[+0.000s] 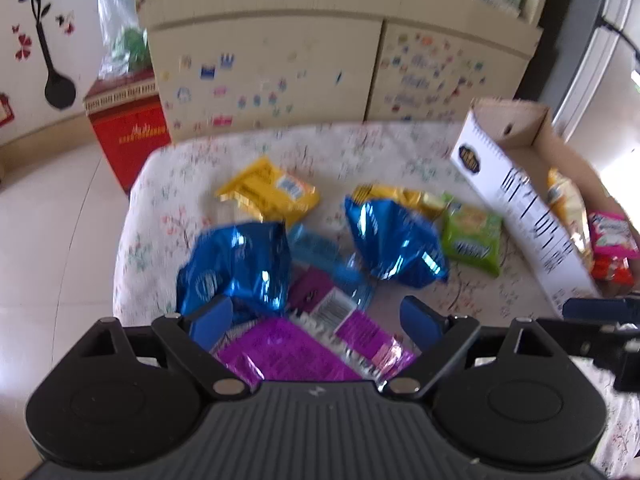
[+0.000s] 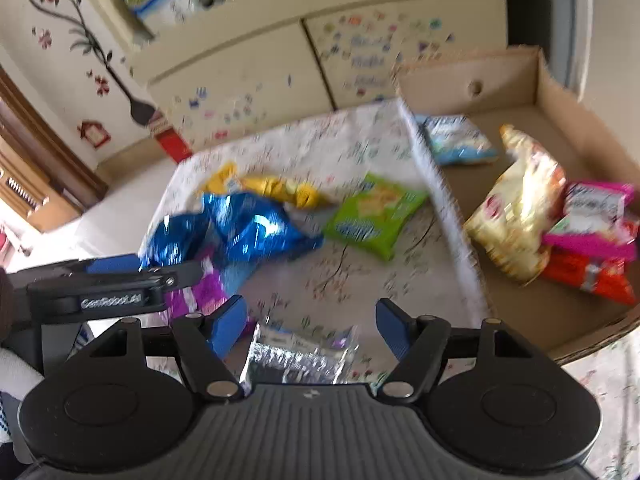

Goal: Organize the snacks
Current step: 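Move the left tool toward the purple bag while the right tool approaches the silver pack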

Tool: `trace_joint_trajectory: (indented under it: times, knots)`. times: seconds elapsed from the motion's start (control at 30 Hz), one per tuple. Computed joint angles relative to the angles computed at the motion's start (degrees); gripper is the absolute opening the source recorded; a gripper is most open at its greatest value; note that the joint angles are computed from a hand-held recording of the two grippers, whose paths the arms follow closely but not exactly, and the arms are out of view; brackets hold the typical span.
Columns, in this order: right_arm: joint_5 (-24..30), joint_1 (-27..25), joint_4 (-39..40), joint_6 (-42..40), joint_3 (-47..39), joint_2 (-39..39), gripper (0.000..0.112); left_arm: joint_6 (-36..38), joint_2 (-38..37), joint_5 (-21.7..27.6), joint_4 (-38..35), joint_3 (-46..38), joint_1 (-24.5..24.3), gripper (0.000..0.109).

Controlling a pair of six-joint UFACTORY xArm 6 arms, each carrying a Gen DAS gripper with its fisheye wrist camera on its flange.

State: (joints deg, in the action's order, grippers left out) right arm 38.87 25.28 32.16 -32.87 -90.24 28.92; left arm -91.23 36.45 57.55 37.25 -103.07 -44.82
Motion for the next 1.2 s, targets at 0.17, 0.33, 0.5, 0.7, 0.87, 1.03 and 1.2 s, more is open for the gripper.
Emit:
trace_joint_trajectory:
  times: [0.17,0.33,0.5,0.7,0.87,1.03,1.2]
  knots:
    - [1.4,0.8,-2.9,1.7,-0.7,1.8,0.077,-1.6,1.6,1.2,-0.3,-1.4,0.2,0.091]
    - [2.0,1.5,-5.7,3.0,-0.9,3.1,0.077,-0.4,2.8,2.6,-2.2,-2.7,0.4,0.091]
    - [6.6,1.2,-6.2,3.0,-1.6,3.4,0.077,0.0,1.0,2.2,-3.5,0.5,0.1,0.092]
    - [13.6,1.3,-5.1,-4.2,0.7,0.6,0.077,0.0,-3.5,0.1,-6.0,7.1,0.1,0.093]
    - [5.6,3.3,-7.8,-9.8,6.6,-3.6,0.078,-5.0,-7.1,-5.2,-2.4,12.4,0.5,0.093]
    - [3.0,4.0,-7.0,-9.7,4.9,-1.6,0.078,-3.0,-6.3,-5.2,-1.0,11.3,0.2,0.093]
    - [0.7,6.1,-10.3,-10.4,4.9,0.1,0.078,-2.0,-7.7,-8.1,0.0,13.8,0.4,0.093]
